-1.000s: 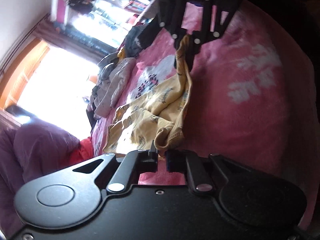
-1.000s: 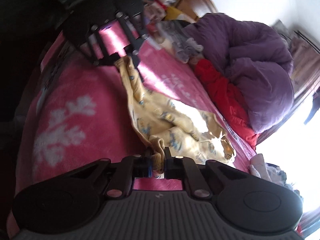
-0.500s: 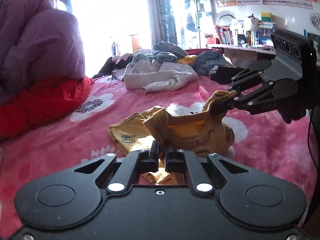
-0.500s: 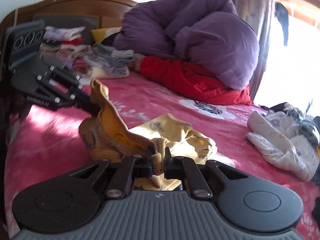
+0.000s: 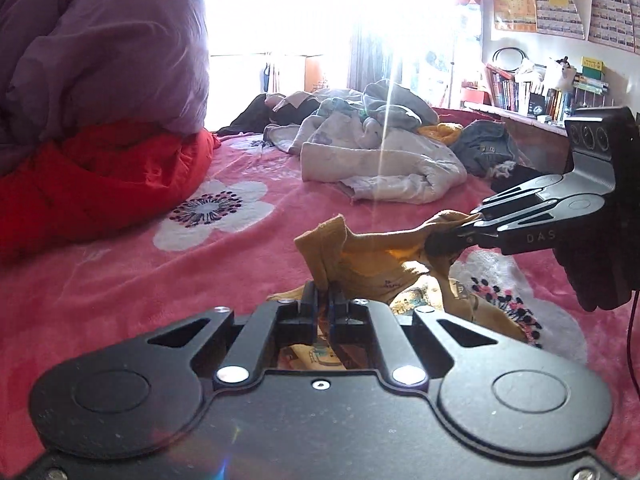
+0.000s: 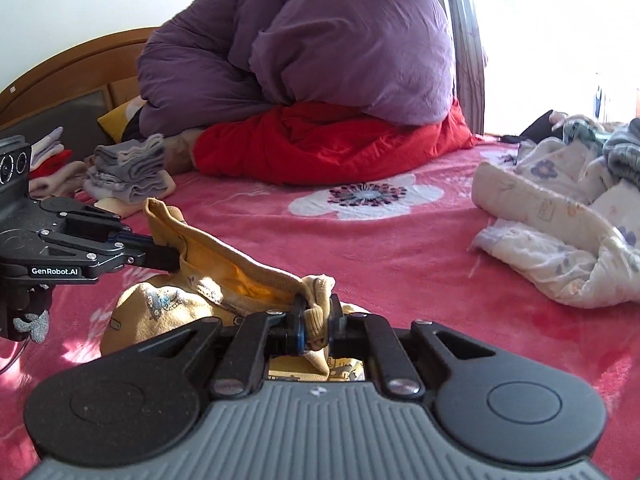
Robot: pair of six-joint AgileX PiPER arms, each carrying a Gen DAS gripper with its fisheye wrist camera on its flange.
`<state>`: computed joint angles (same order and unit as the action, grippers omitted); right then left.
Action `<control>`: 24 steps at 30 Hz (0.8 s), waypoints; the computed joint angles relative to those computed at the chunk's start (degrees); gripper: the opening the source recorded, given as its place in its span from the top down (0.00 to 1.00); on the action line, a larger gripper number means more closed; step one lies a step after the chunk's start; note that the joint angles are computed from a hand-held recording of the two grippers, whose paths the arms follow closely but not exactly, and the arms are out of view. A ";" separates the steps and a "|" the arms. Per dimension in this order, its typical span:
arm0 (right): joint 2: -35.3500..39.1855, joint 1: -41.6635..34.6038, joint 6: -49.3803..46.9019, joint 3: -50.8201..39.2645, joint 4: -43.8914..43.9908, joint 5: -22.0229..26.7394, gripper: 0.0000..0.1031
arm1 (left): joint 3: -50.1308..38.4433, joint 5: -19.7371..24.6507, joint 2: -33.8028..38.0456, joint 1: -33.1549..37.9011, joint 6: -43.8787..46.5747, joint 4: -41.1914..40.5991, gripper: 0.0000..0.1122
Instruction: Fold clothes
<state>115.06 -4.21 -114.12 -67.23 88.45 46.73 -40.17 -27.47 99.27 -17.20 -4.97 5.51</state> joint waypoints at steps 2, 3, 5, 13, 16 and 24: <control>1.72 0.39 2.32 -2.47 -1.23 -0.47 0.89 | -1.68 0.74 1.76 0.70 0.73 -0.07 0.98; 2.56 0.54 3.64 -3.73 -1.97 -0.60 0.89 | -2.37 1.10 2.37 1.12 0.62 0.48 0.98; 3.89 0.70 6.10 -5.82 -3.32 -0.77 0.89 | -3.71 1.96 3.22 1.99 -0.28 2.18 0.98; 8.47 0.25 15.33 -10.98 -3.54 0.44 0.62 | -7.67 4.67 6.72 2.53 -6.59 4.84 0.96; 9.06 -1.39 17.62 -11.47 -1.88 1.40 0.60 | -7.40 3.91 6.64 2.82 -8.97 5.68 0.95; 1.02 -1.57 -1.26 1.20 6.76 1.38 0.59 | -3.92 -1.86 4.38 2.87 -8.06 -2.26 0.86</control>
<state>116.08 -5.78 -115.38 -66.04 95.21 48.11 -44.09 -29.34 103.65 -14.33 -13.03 3.24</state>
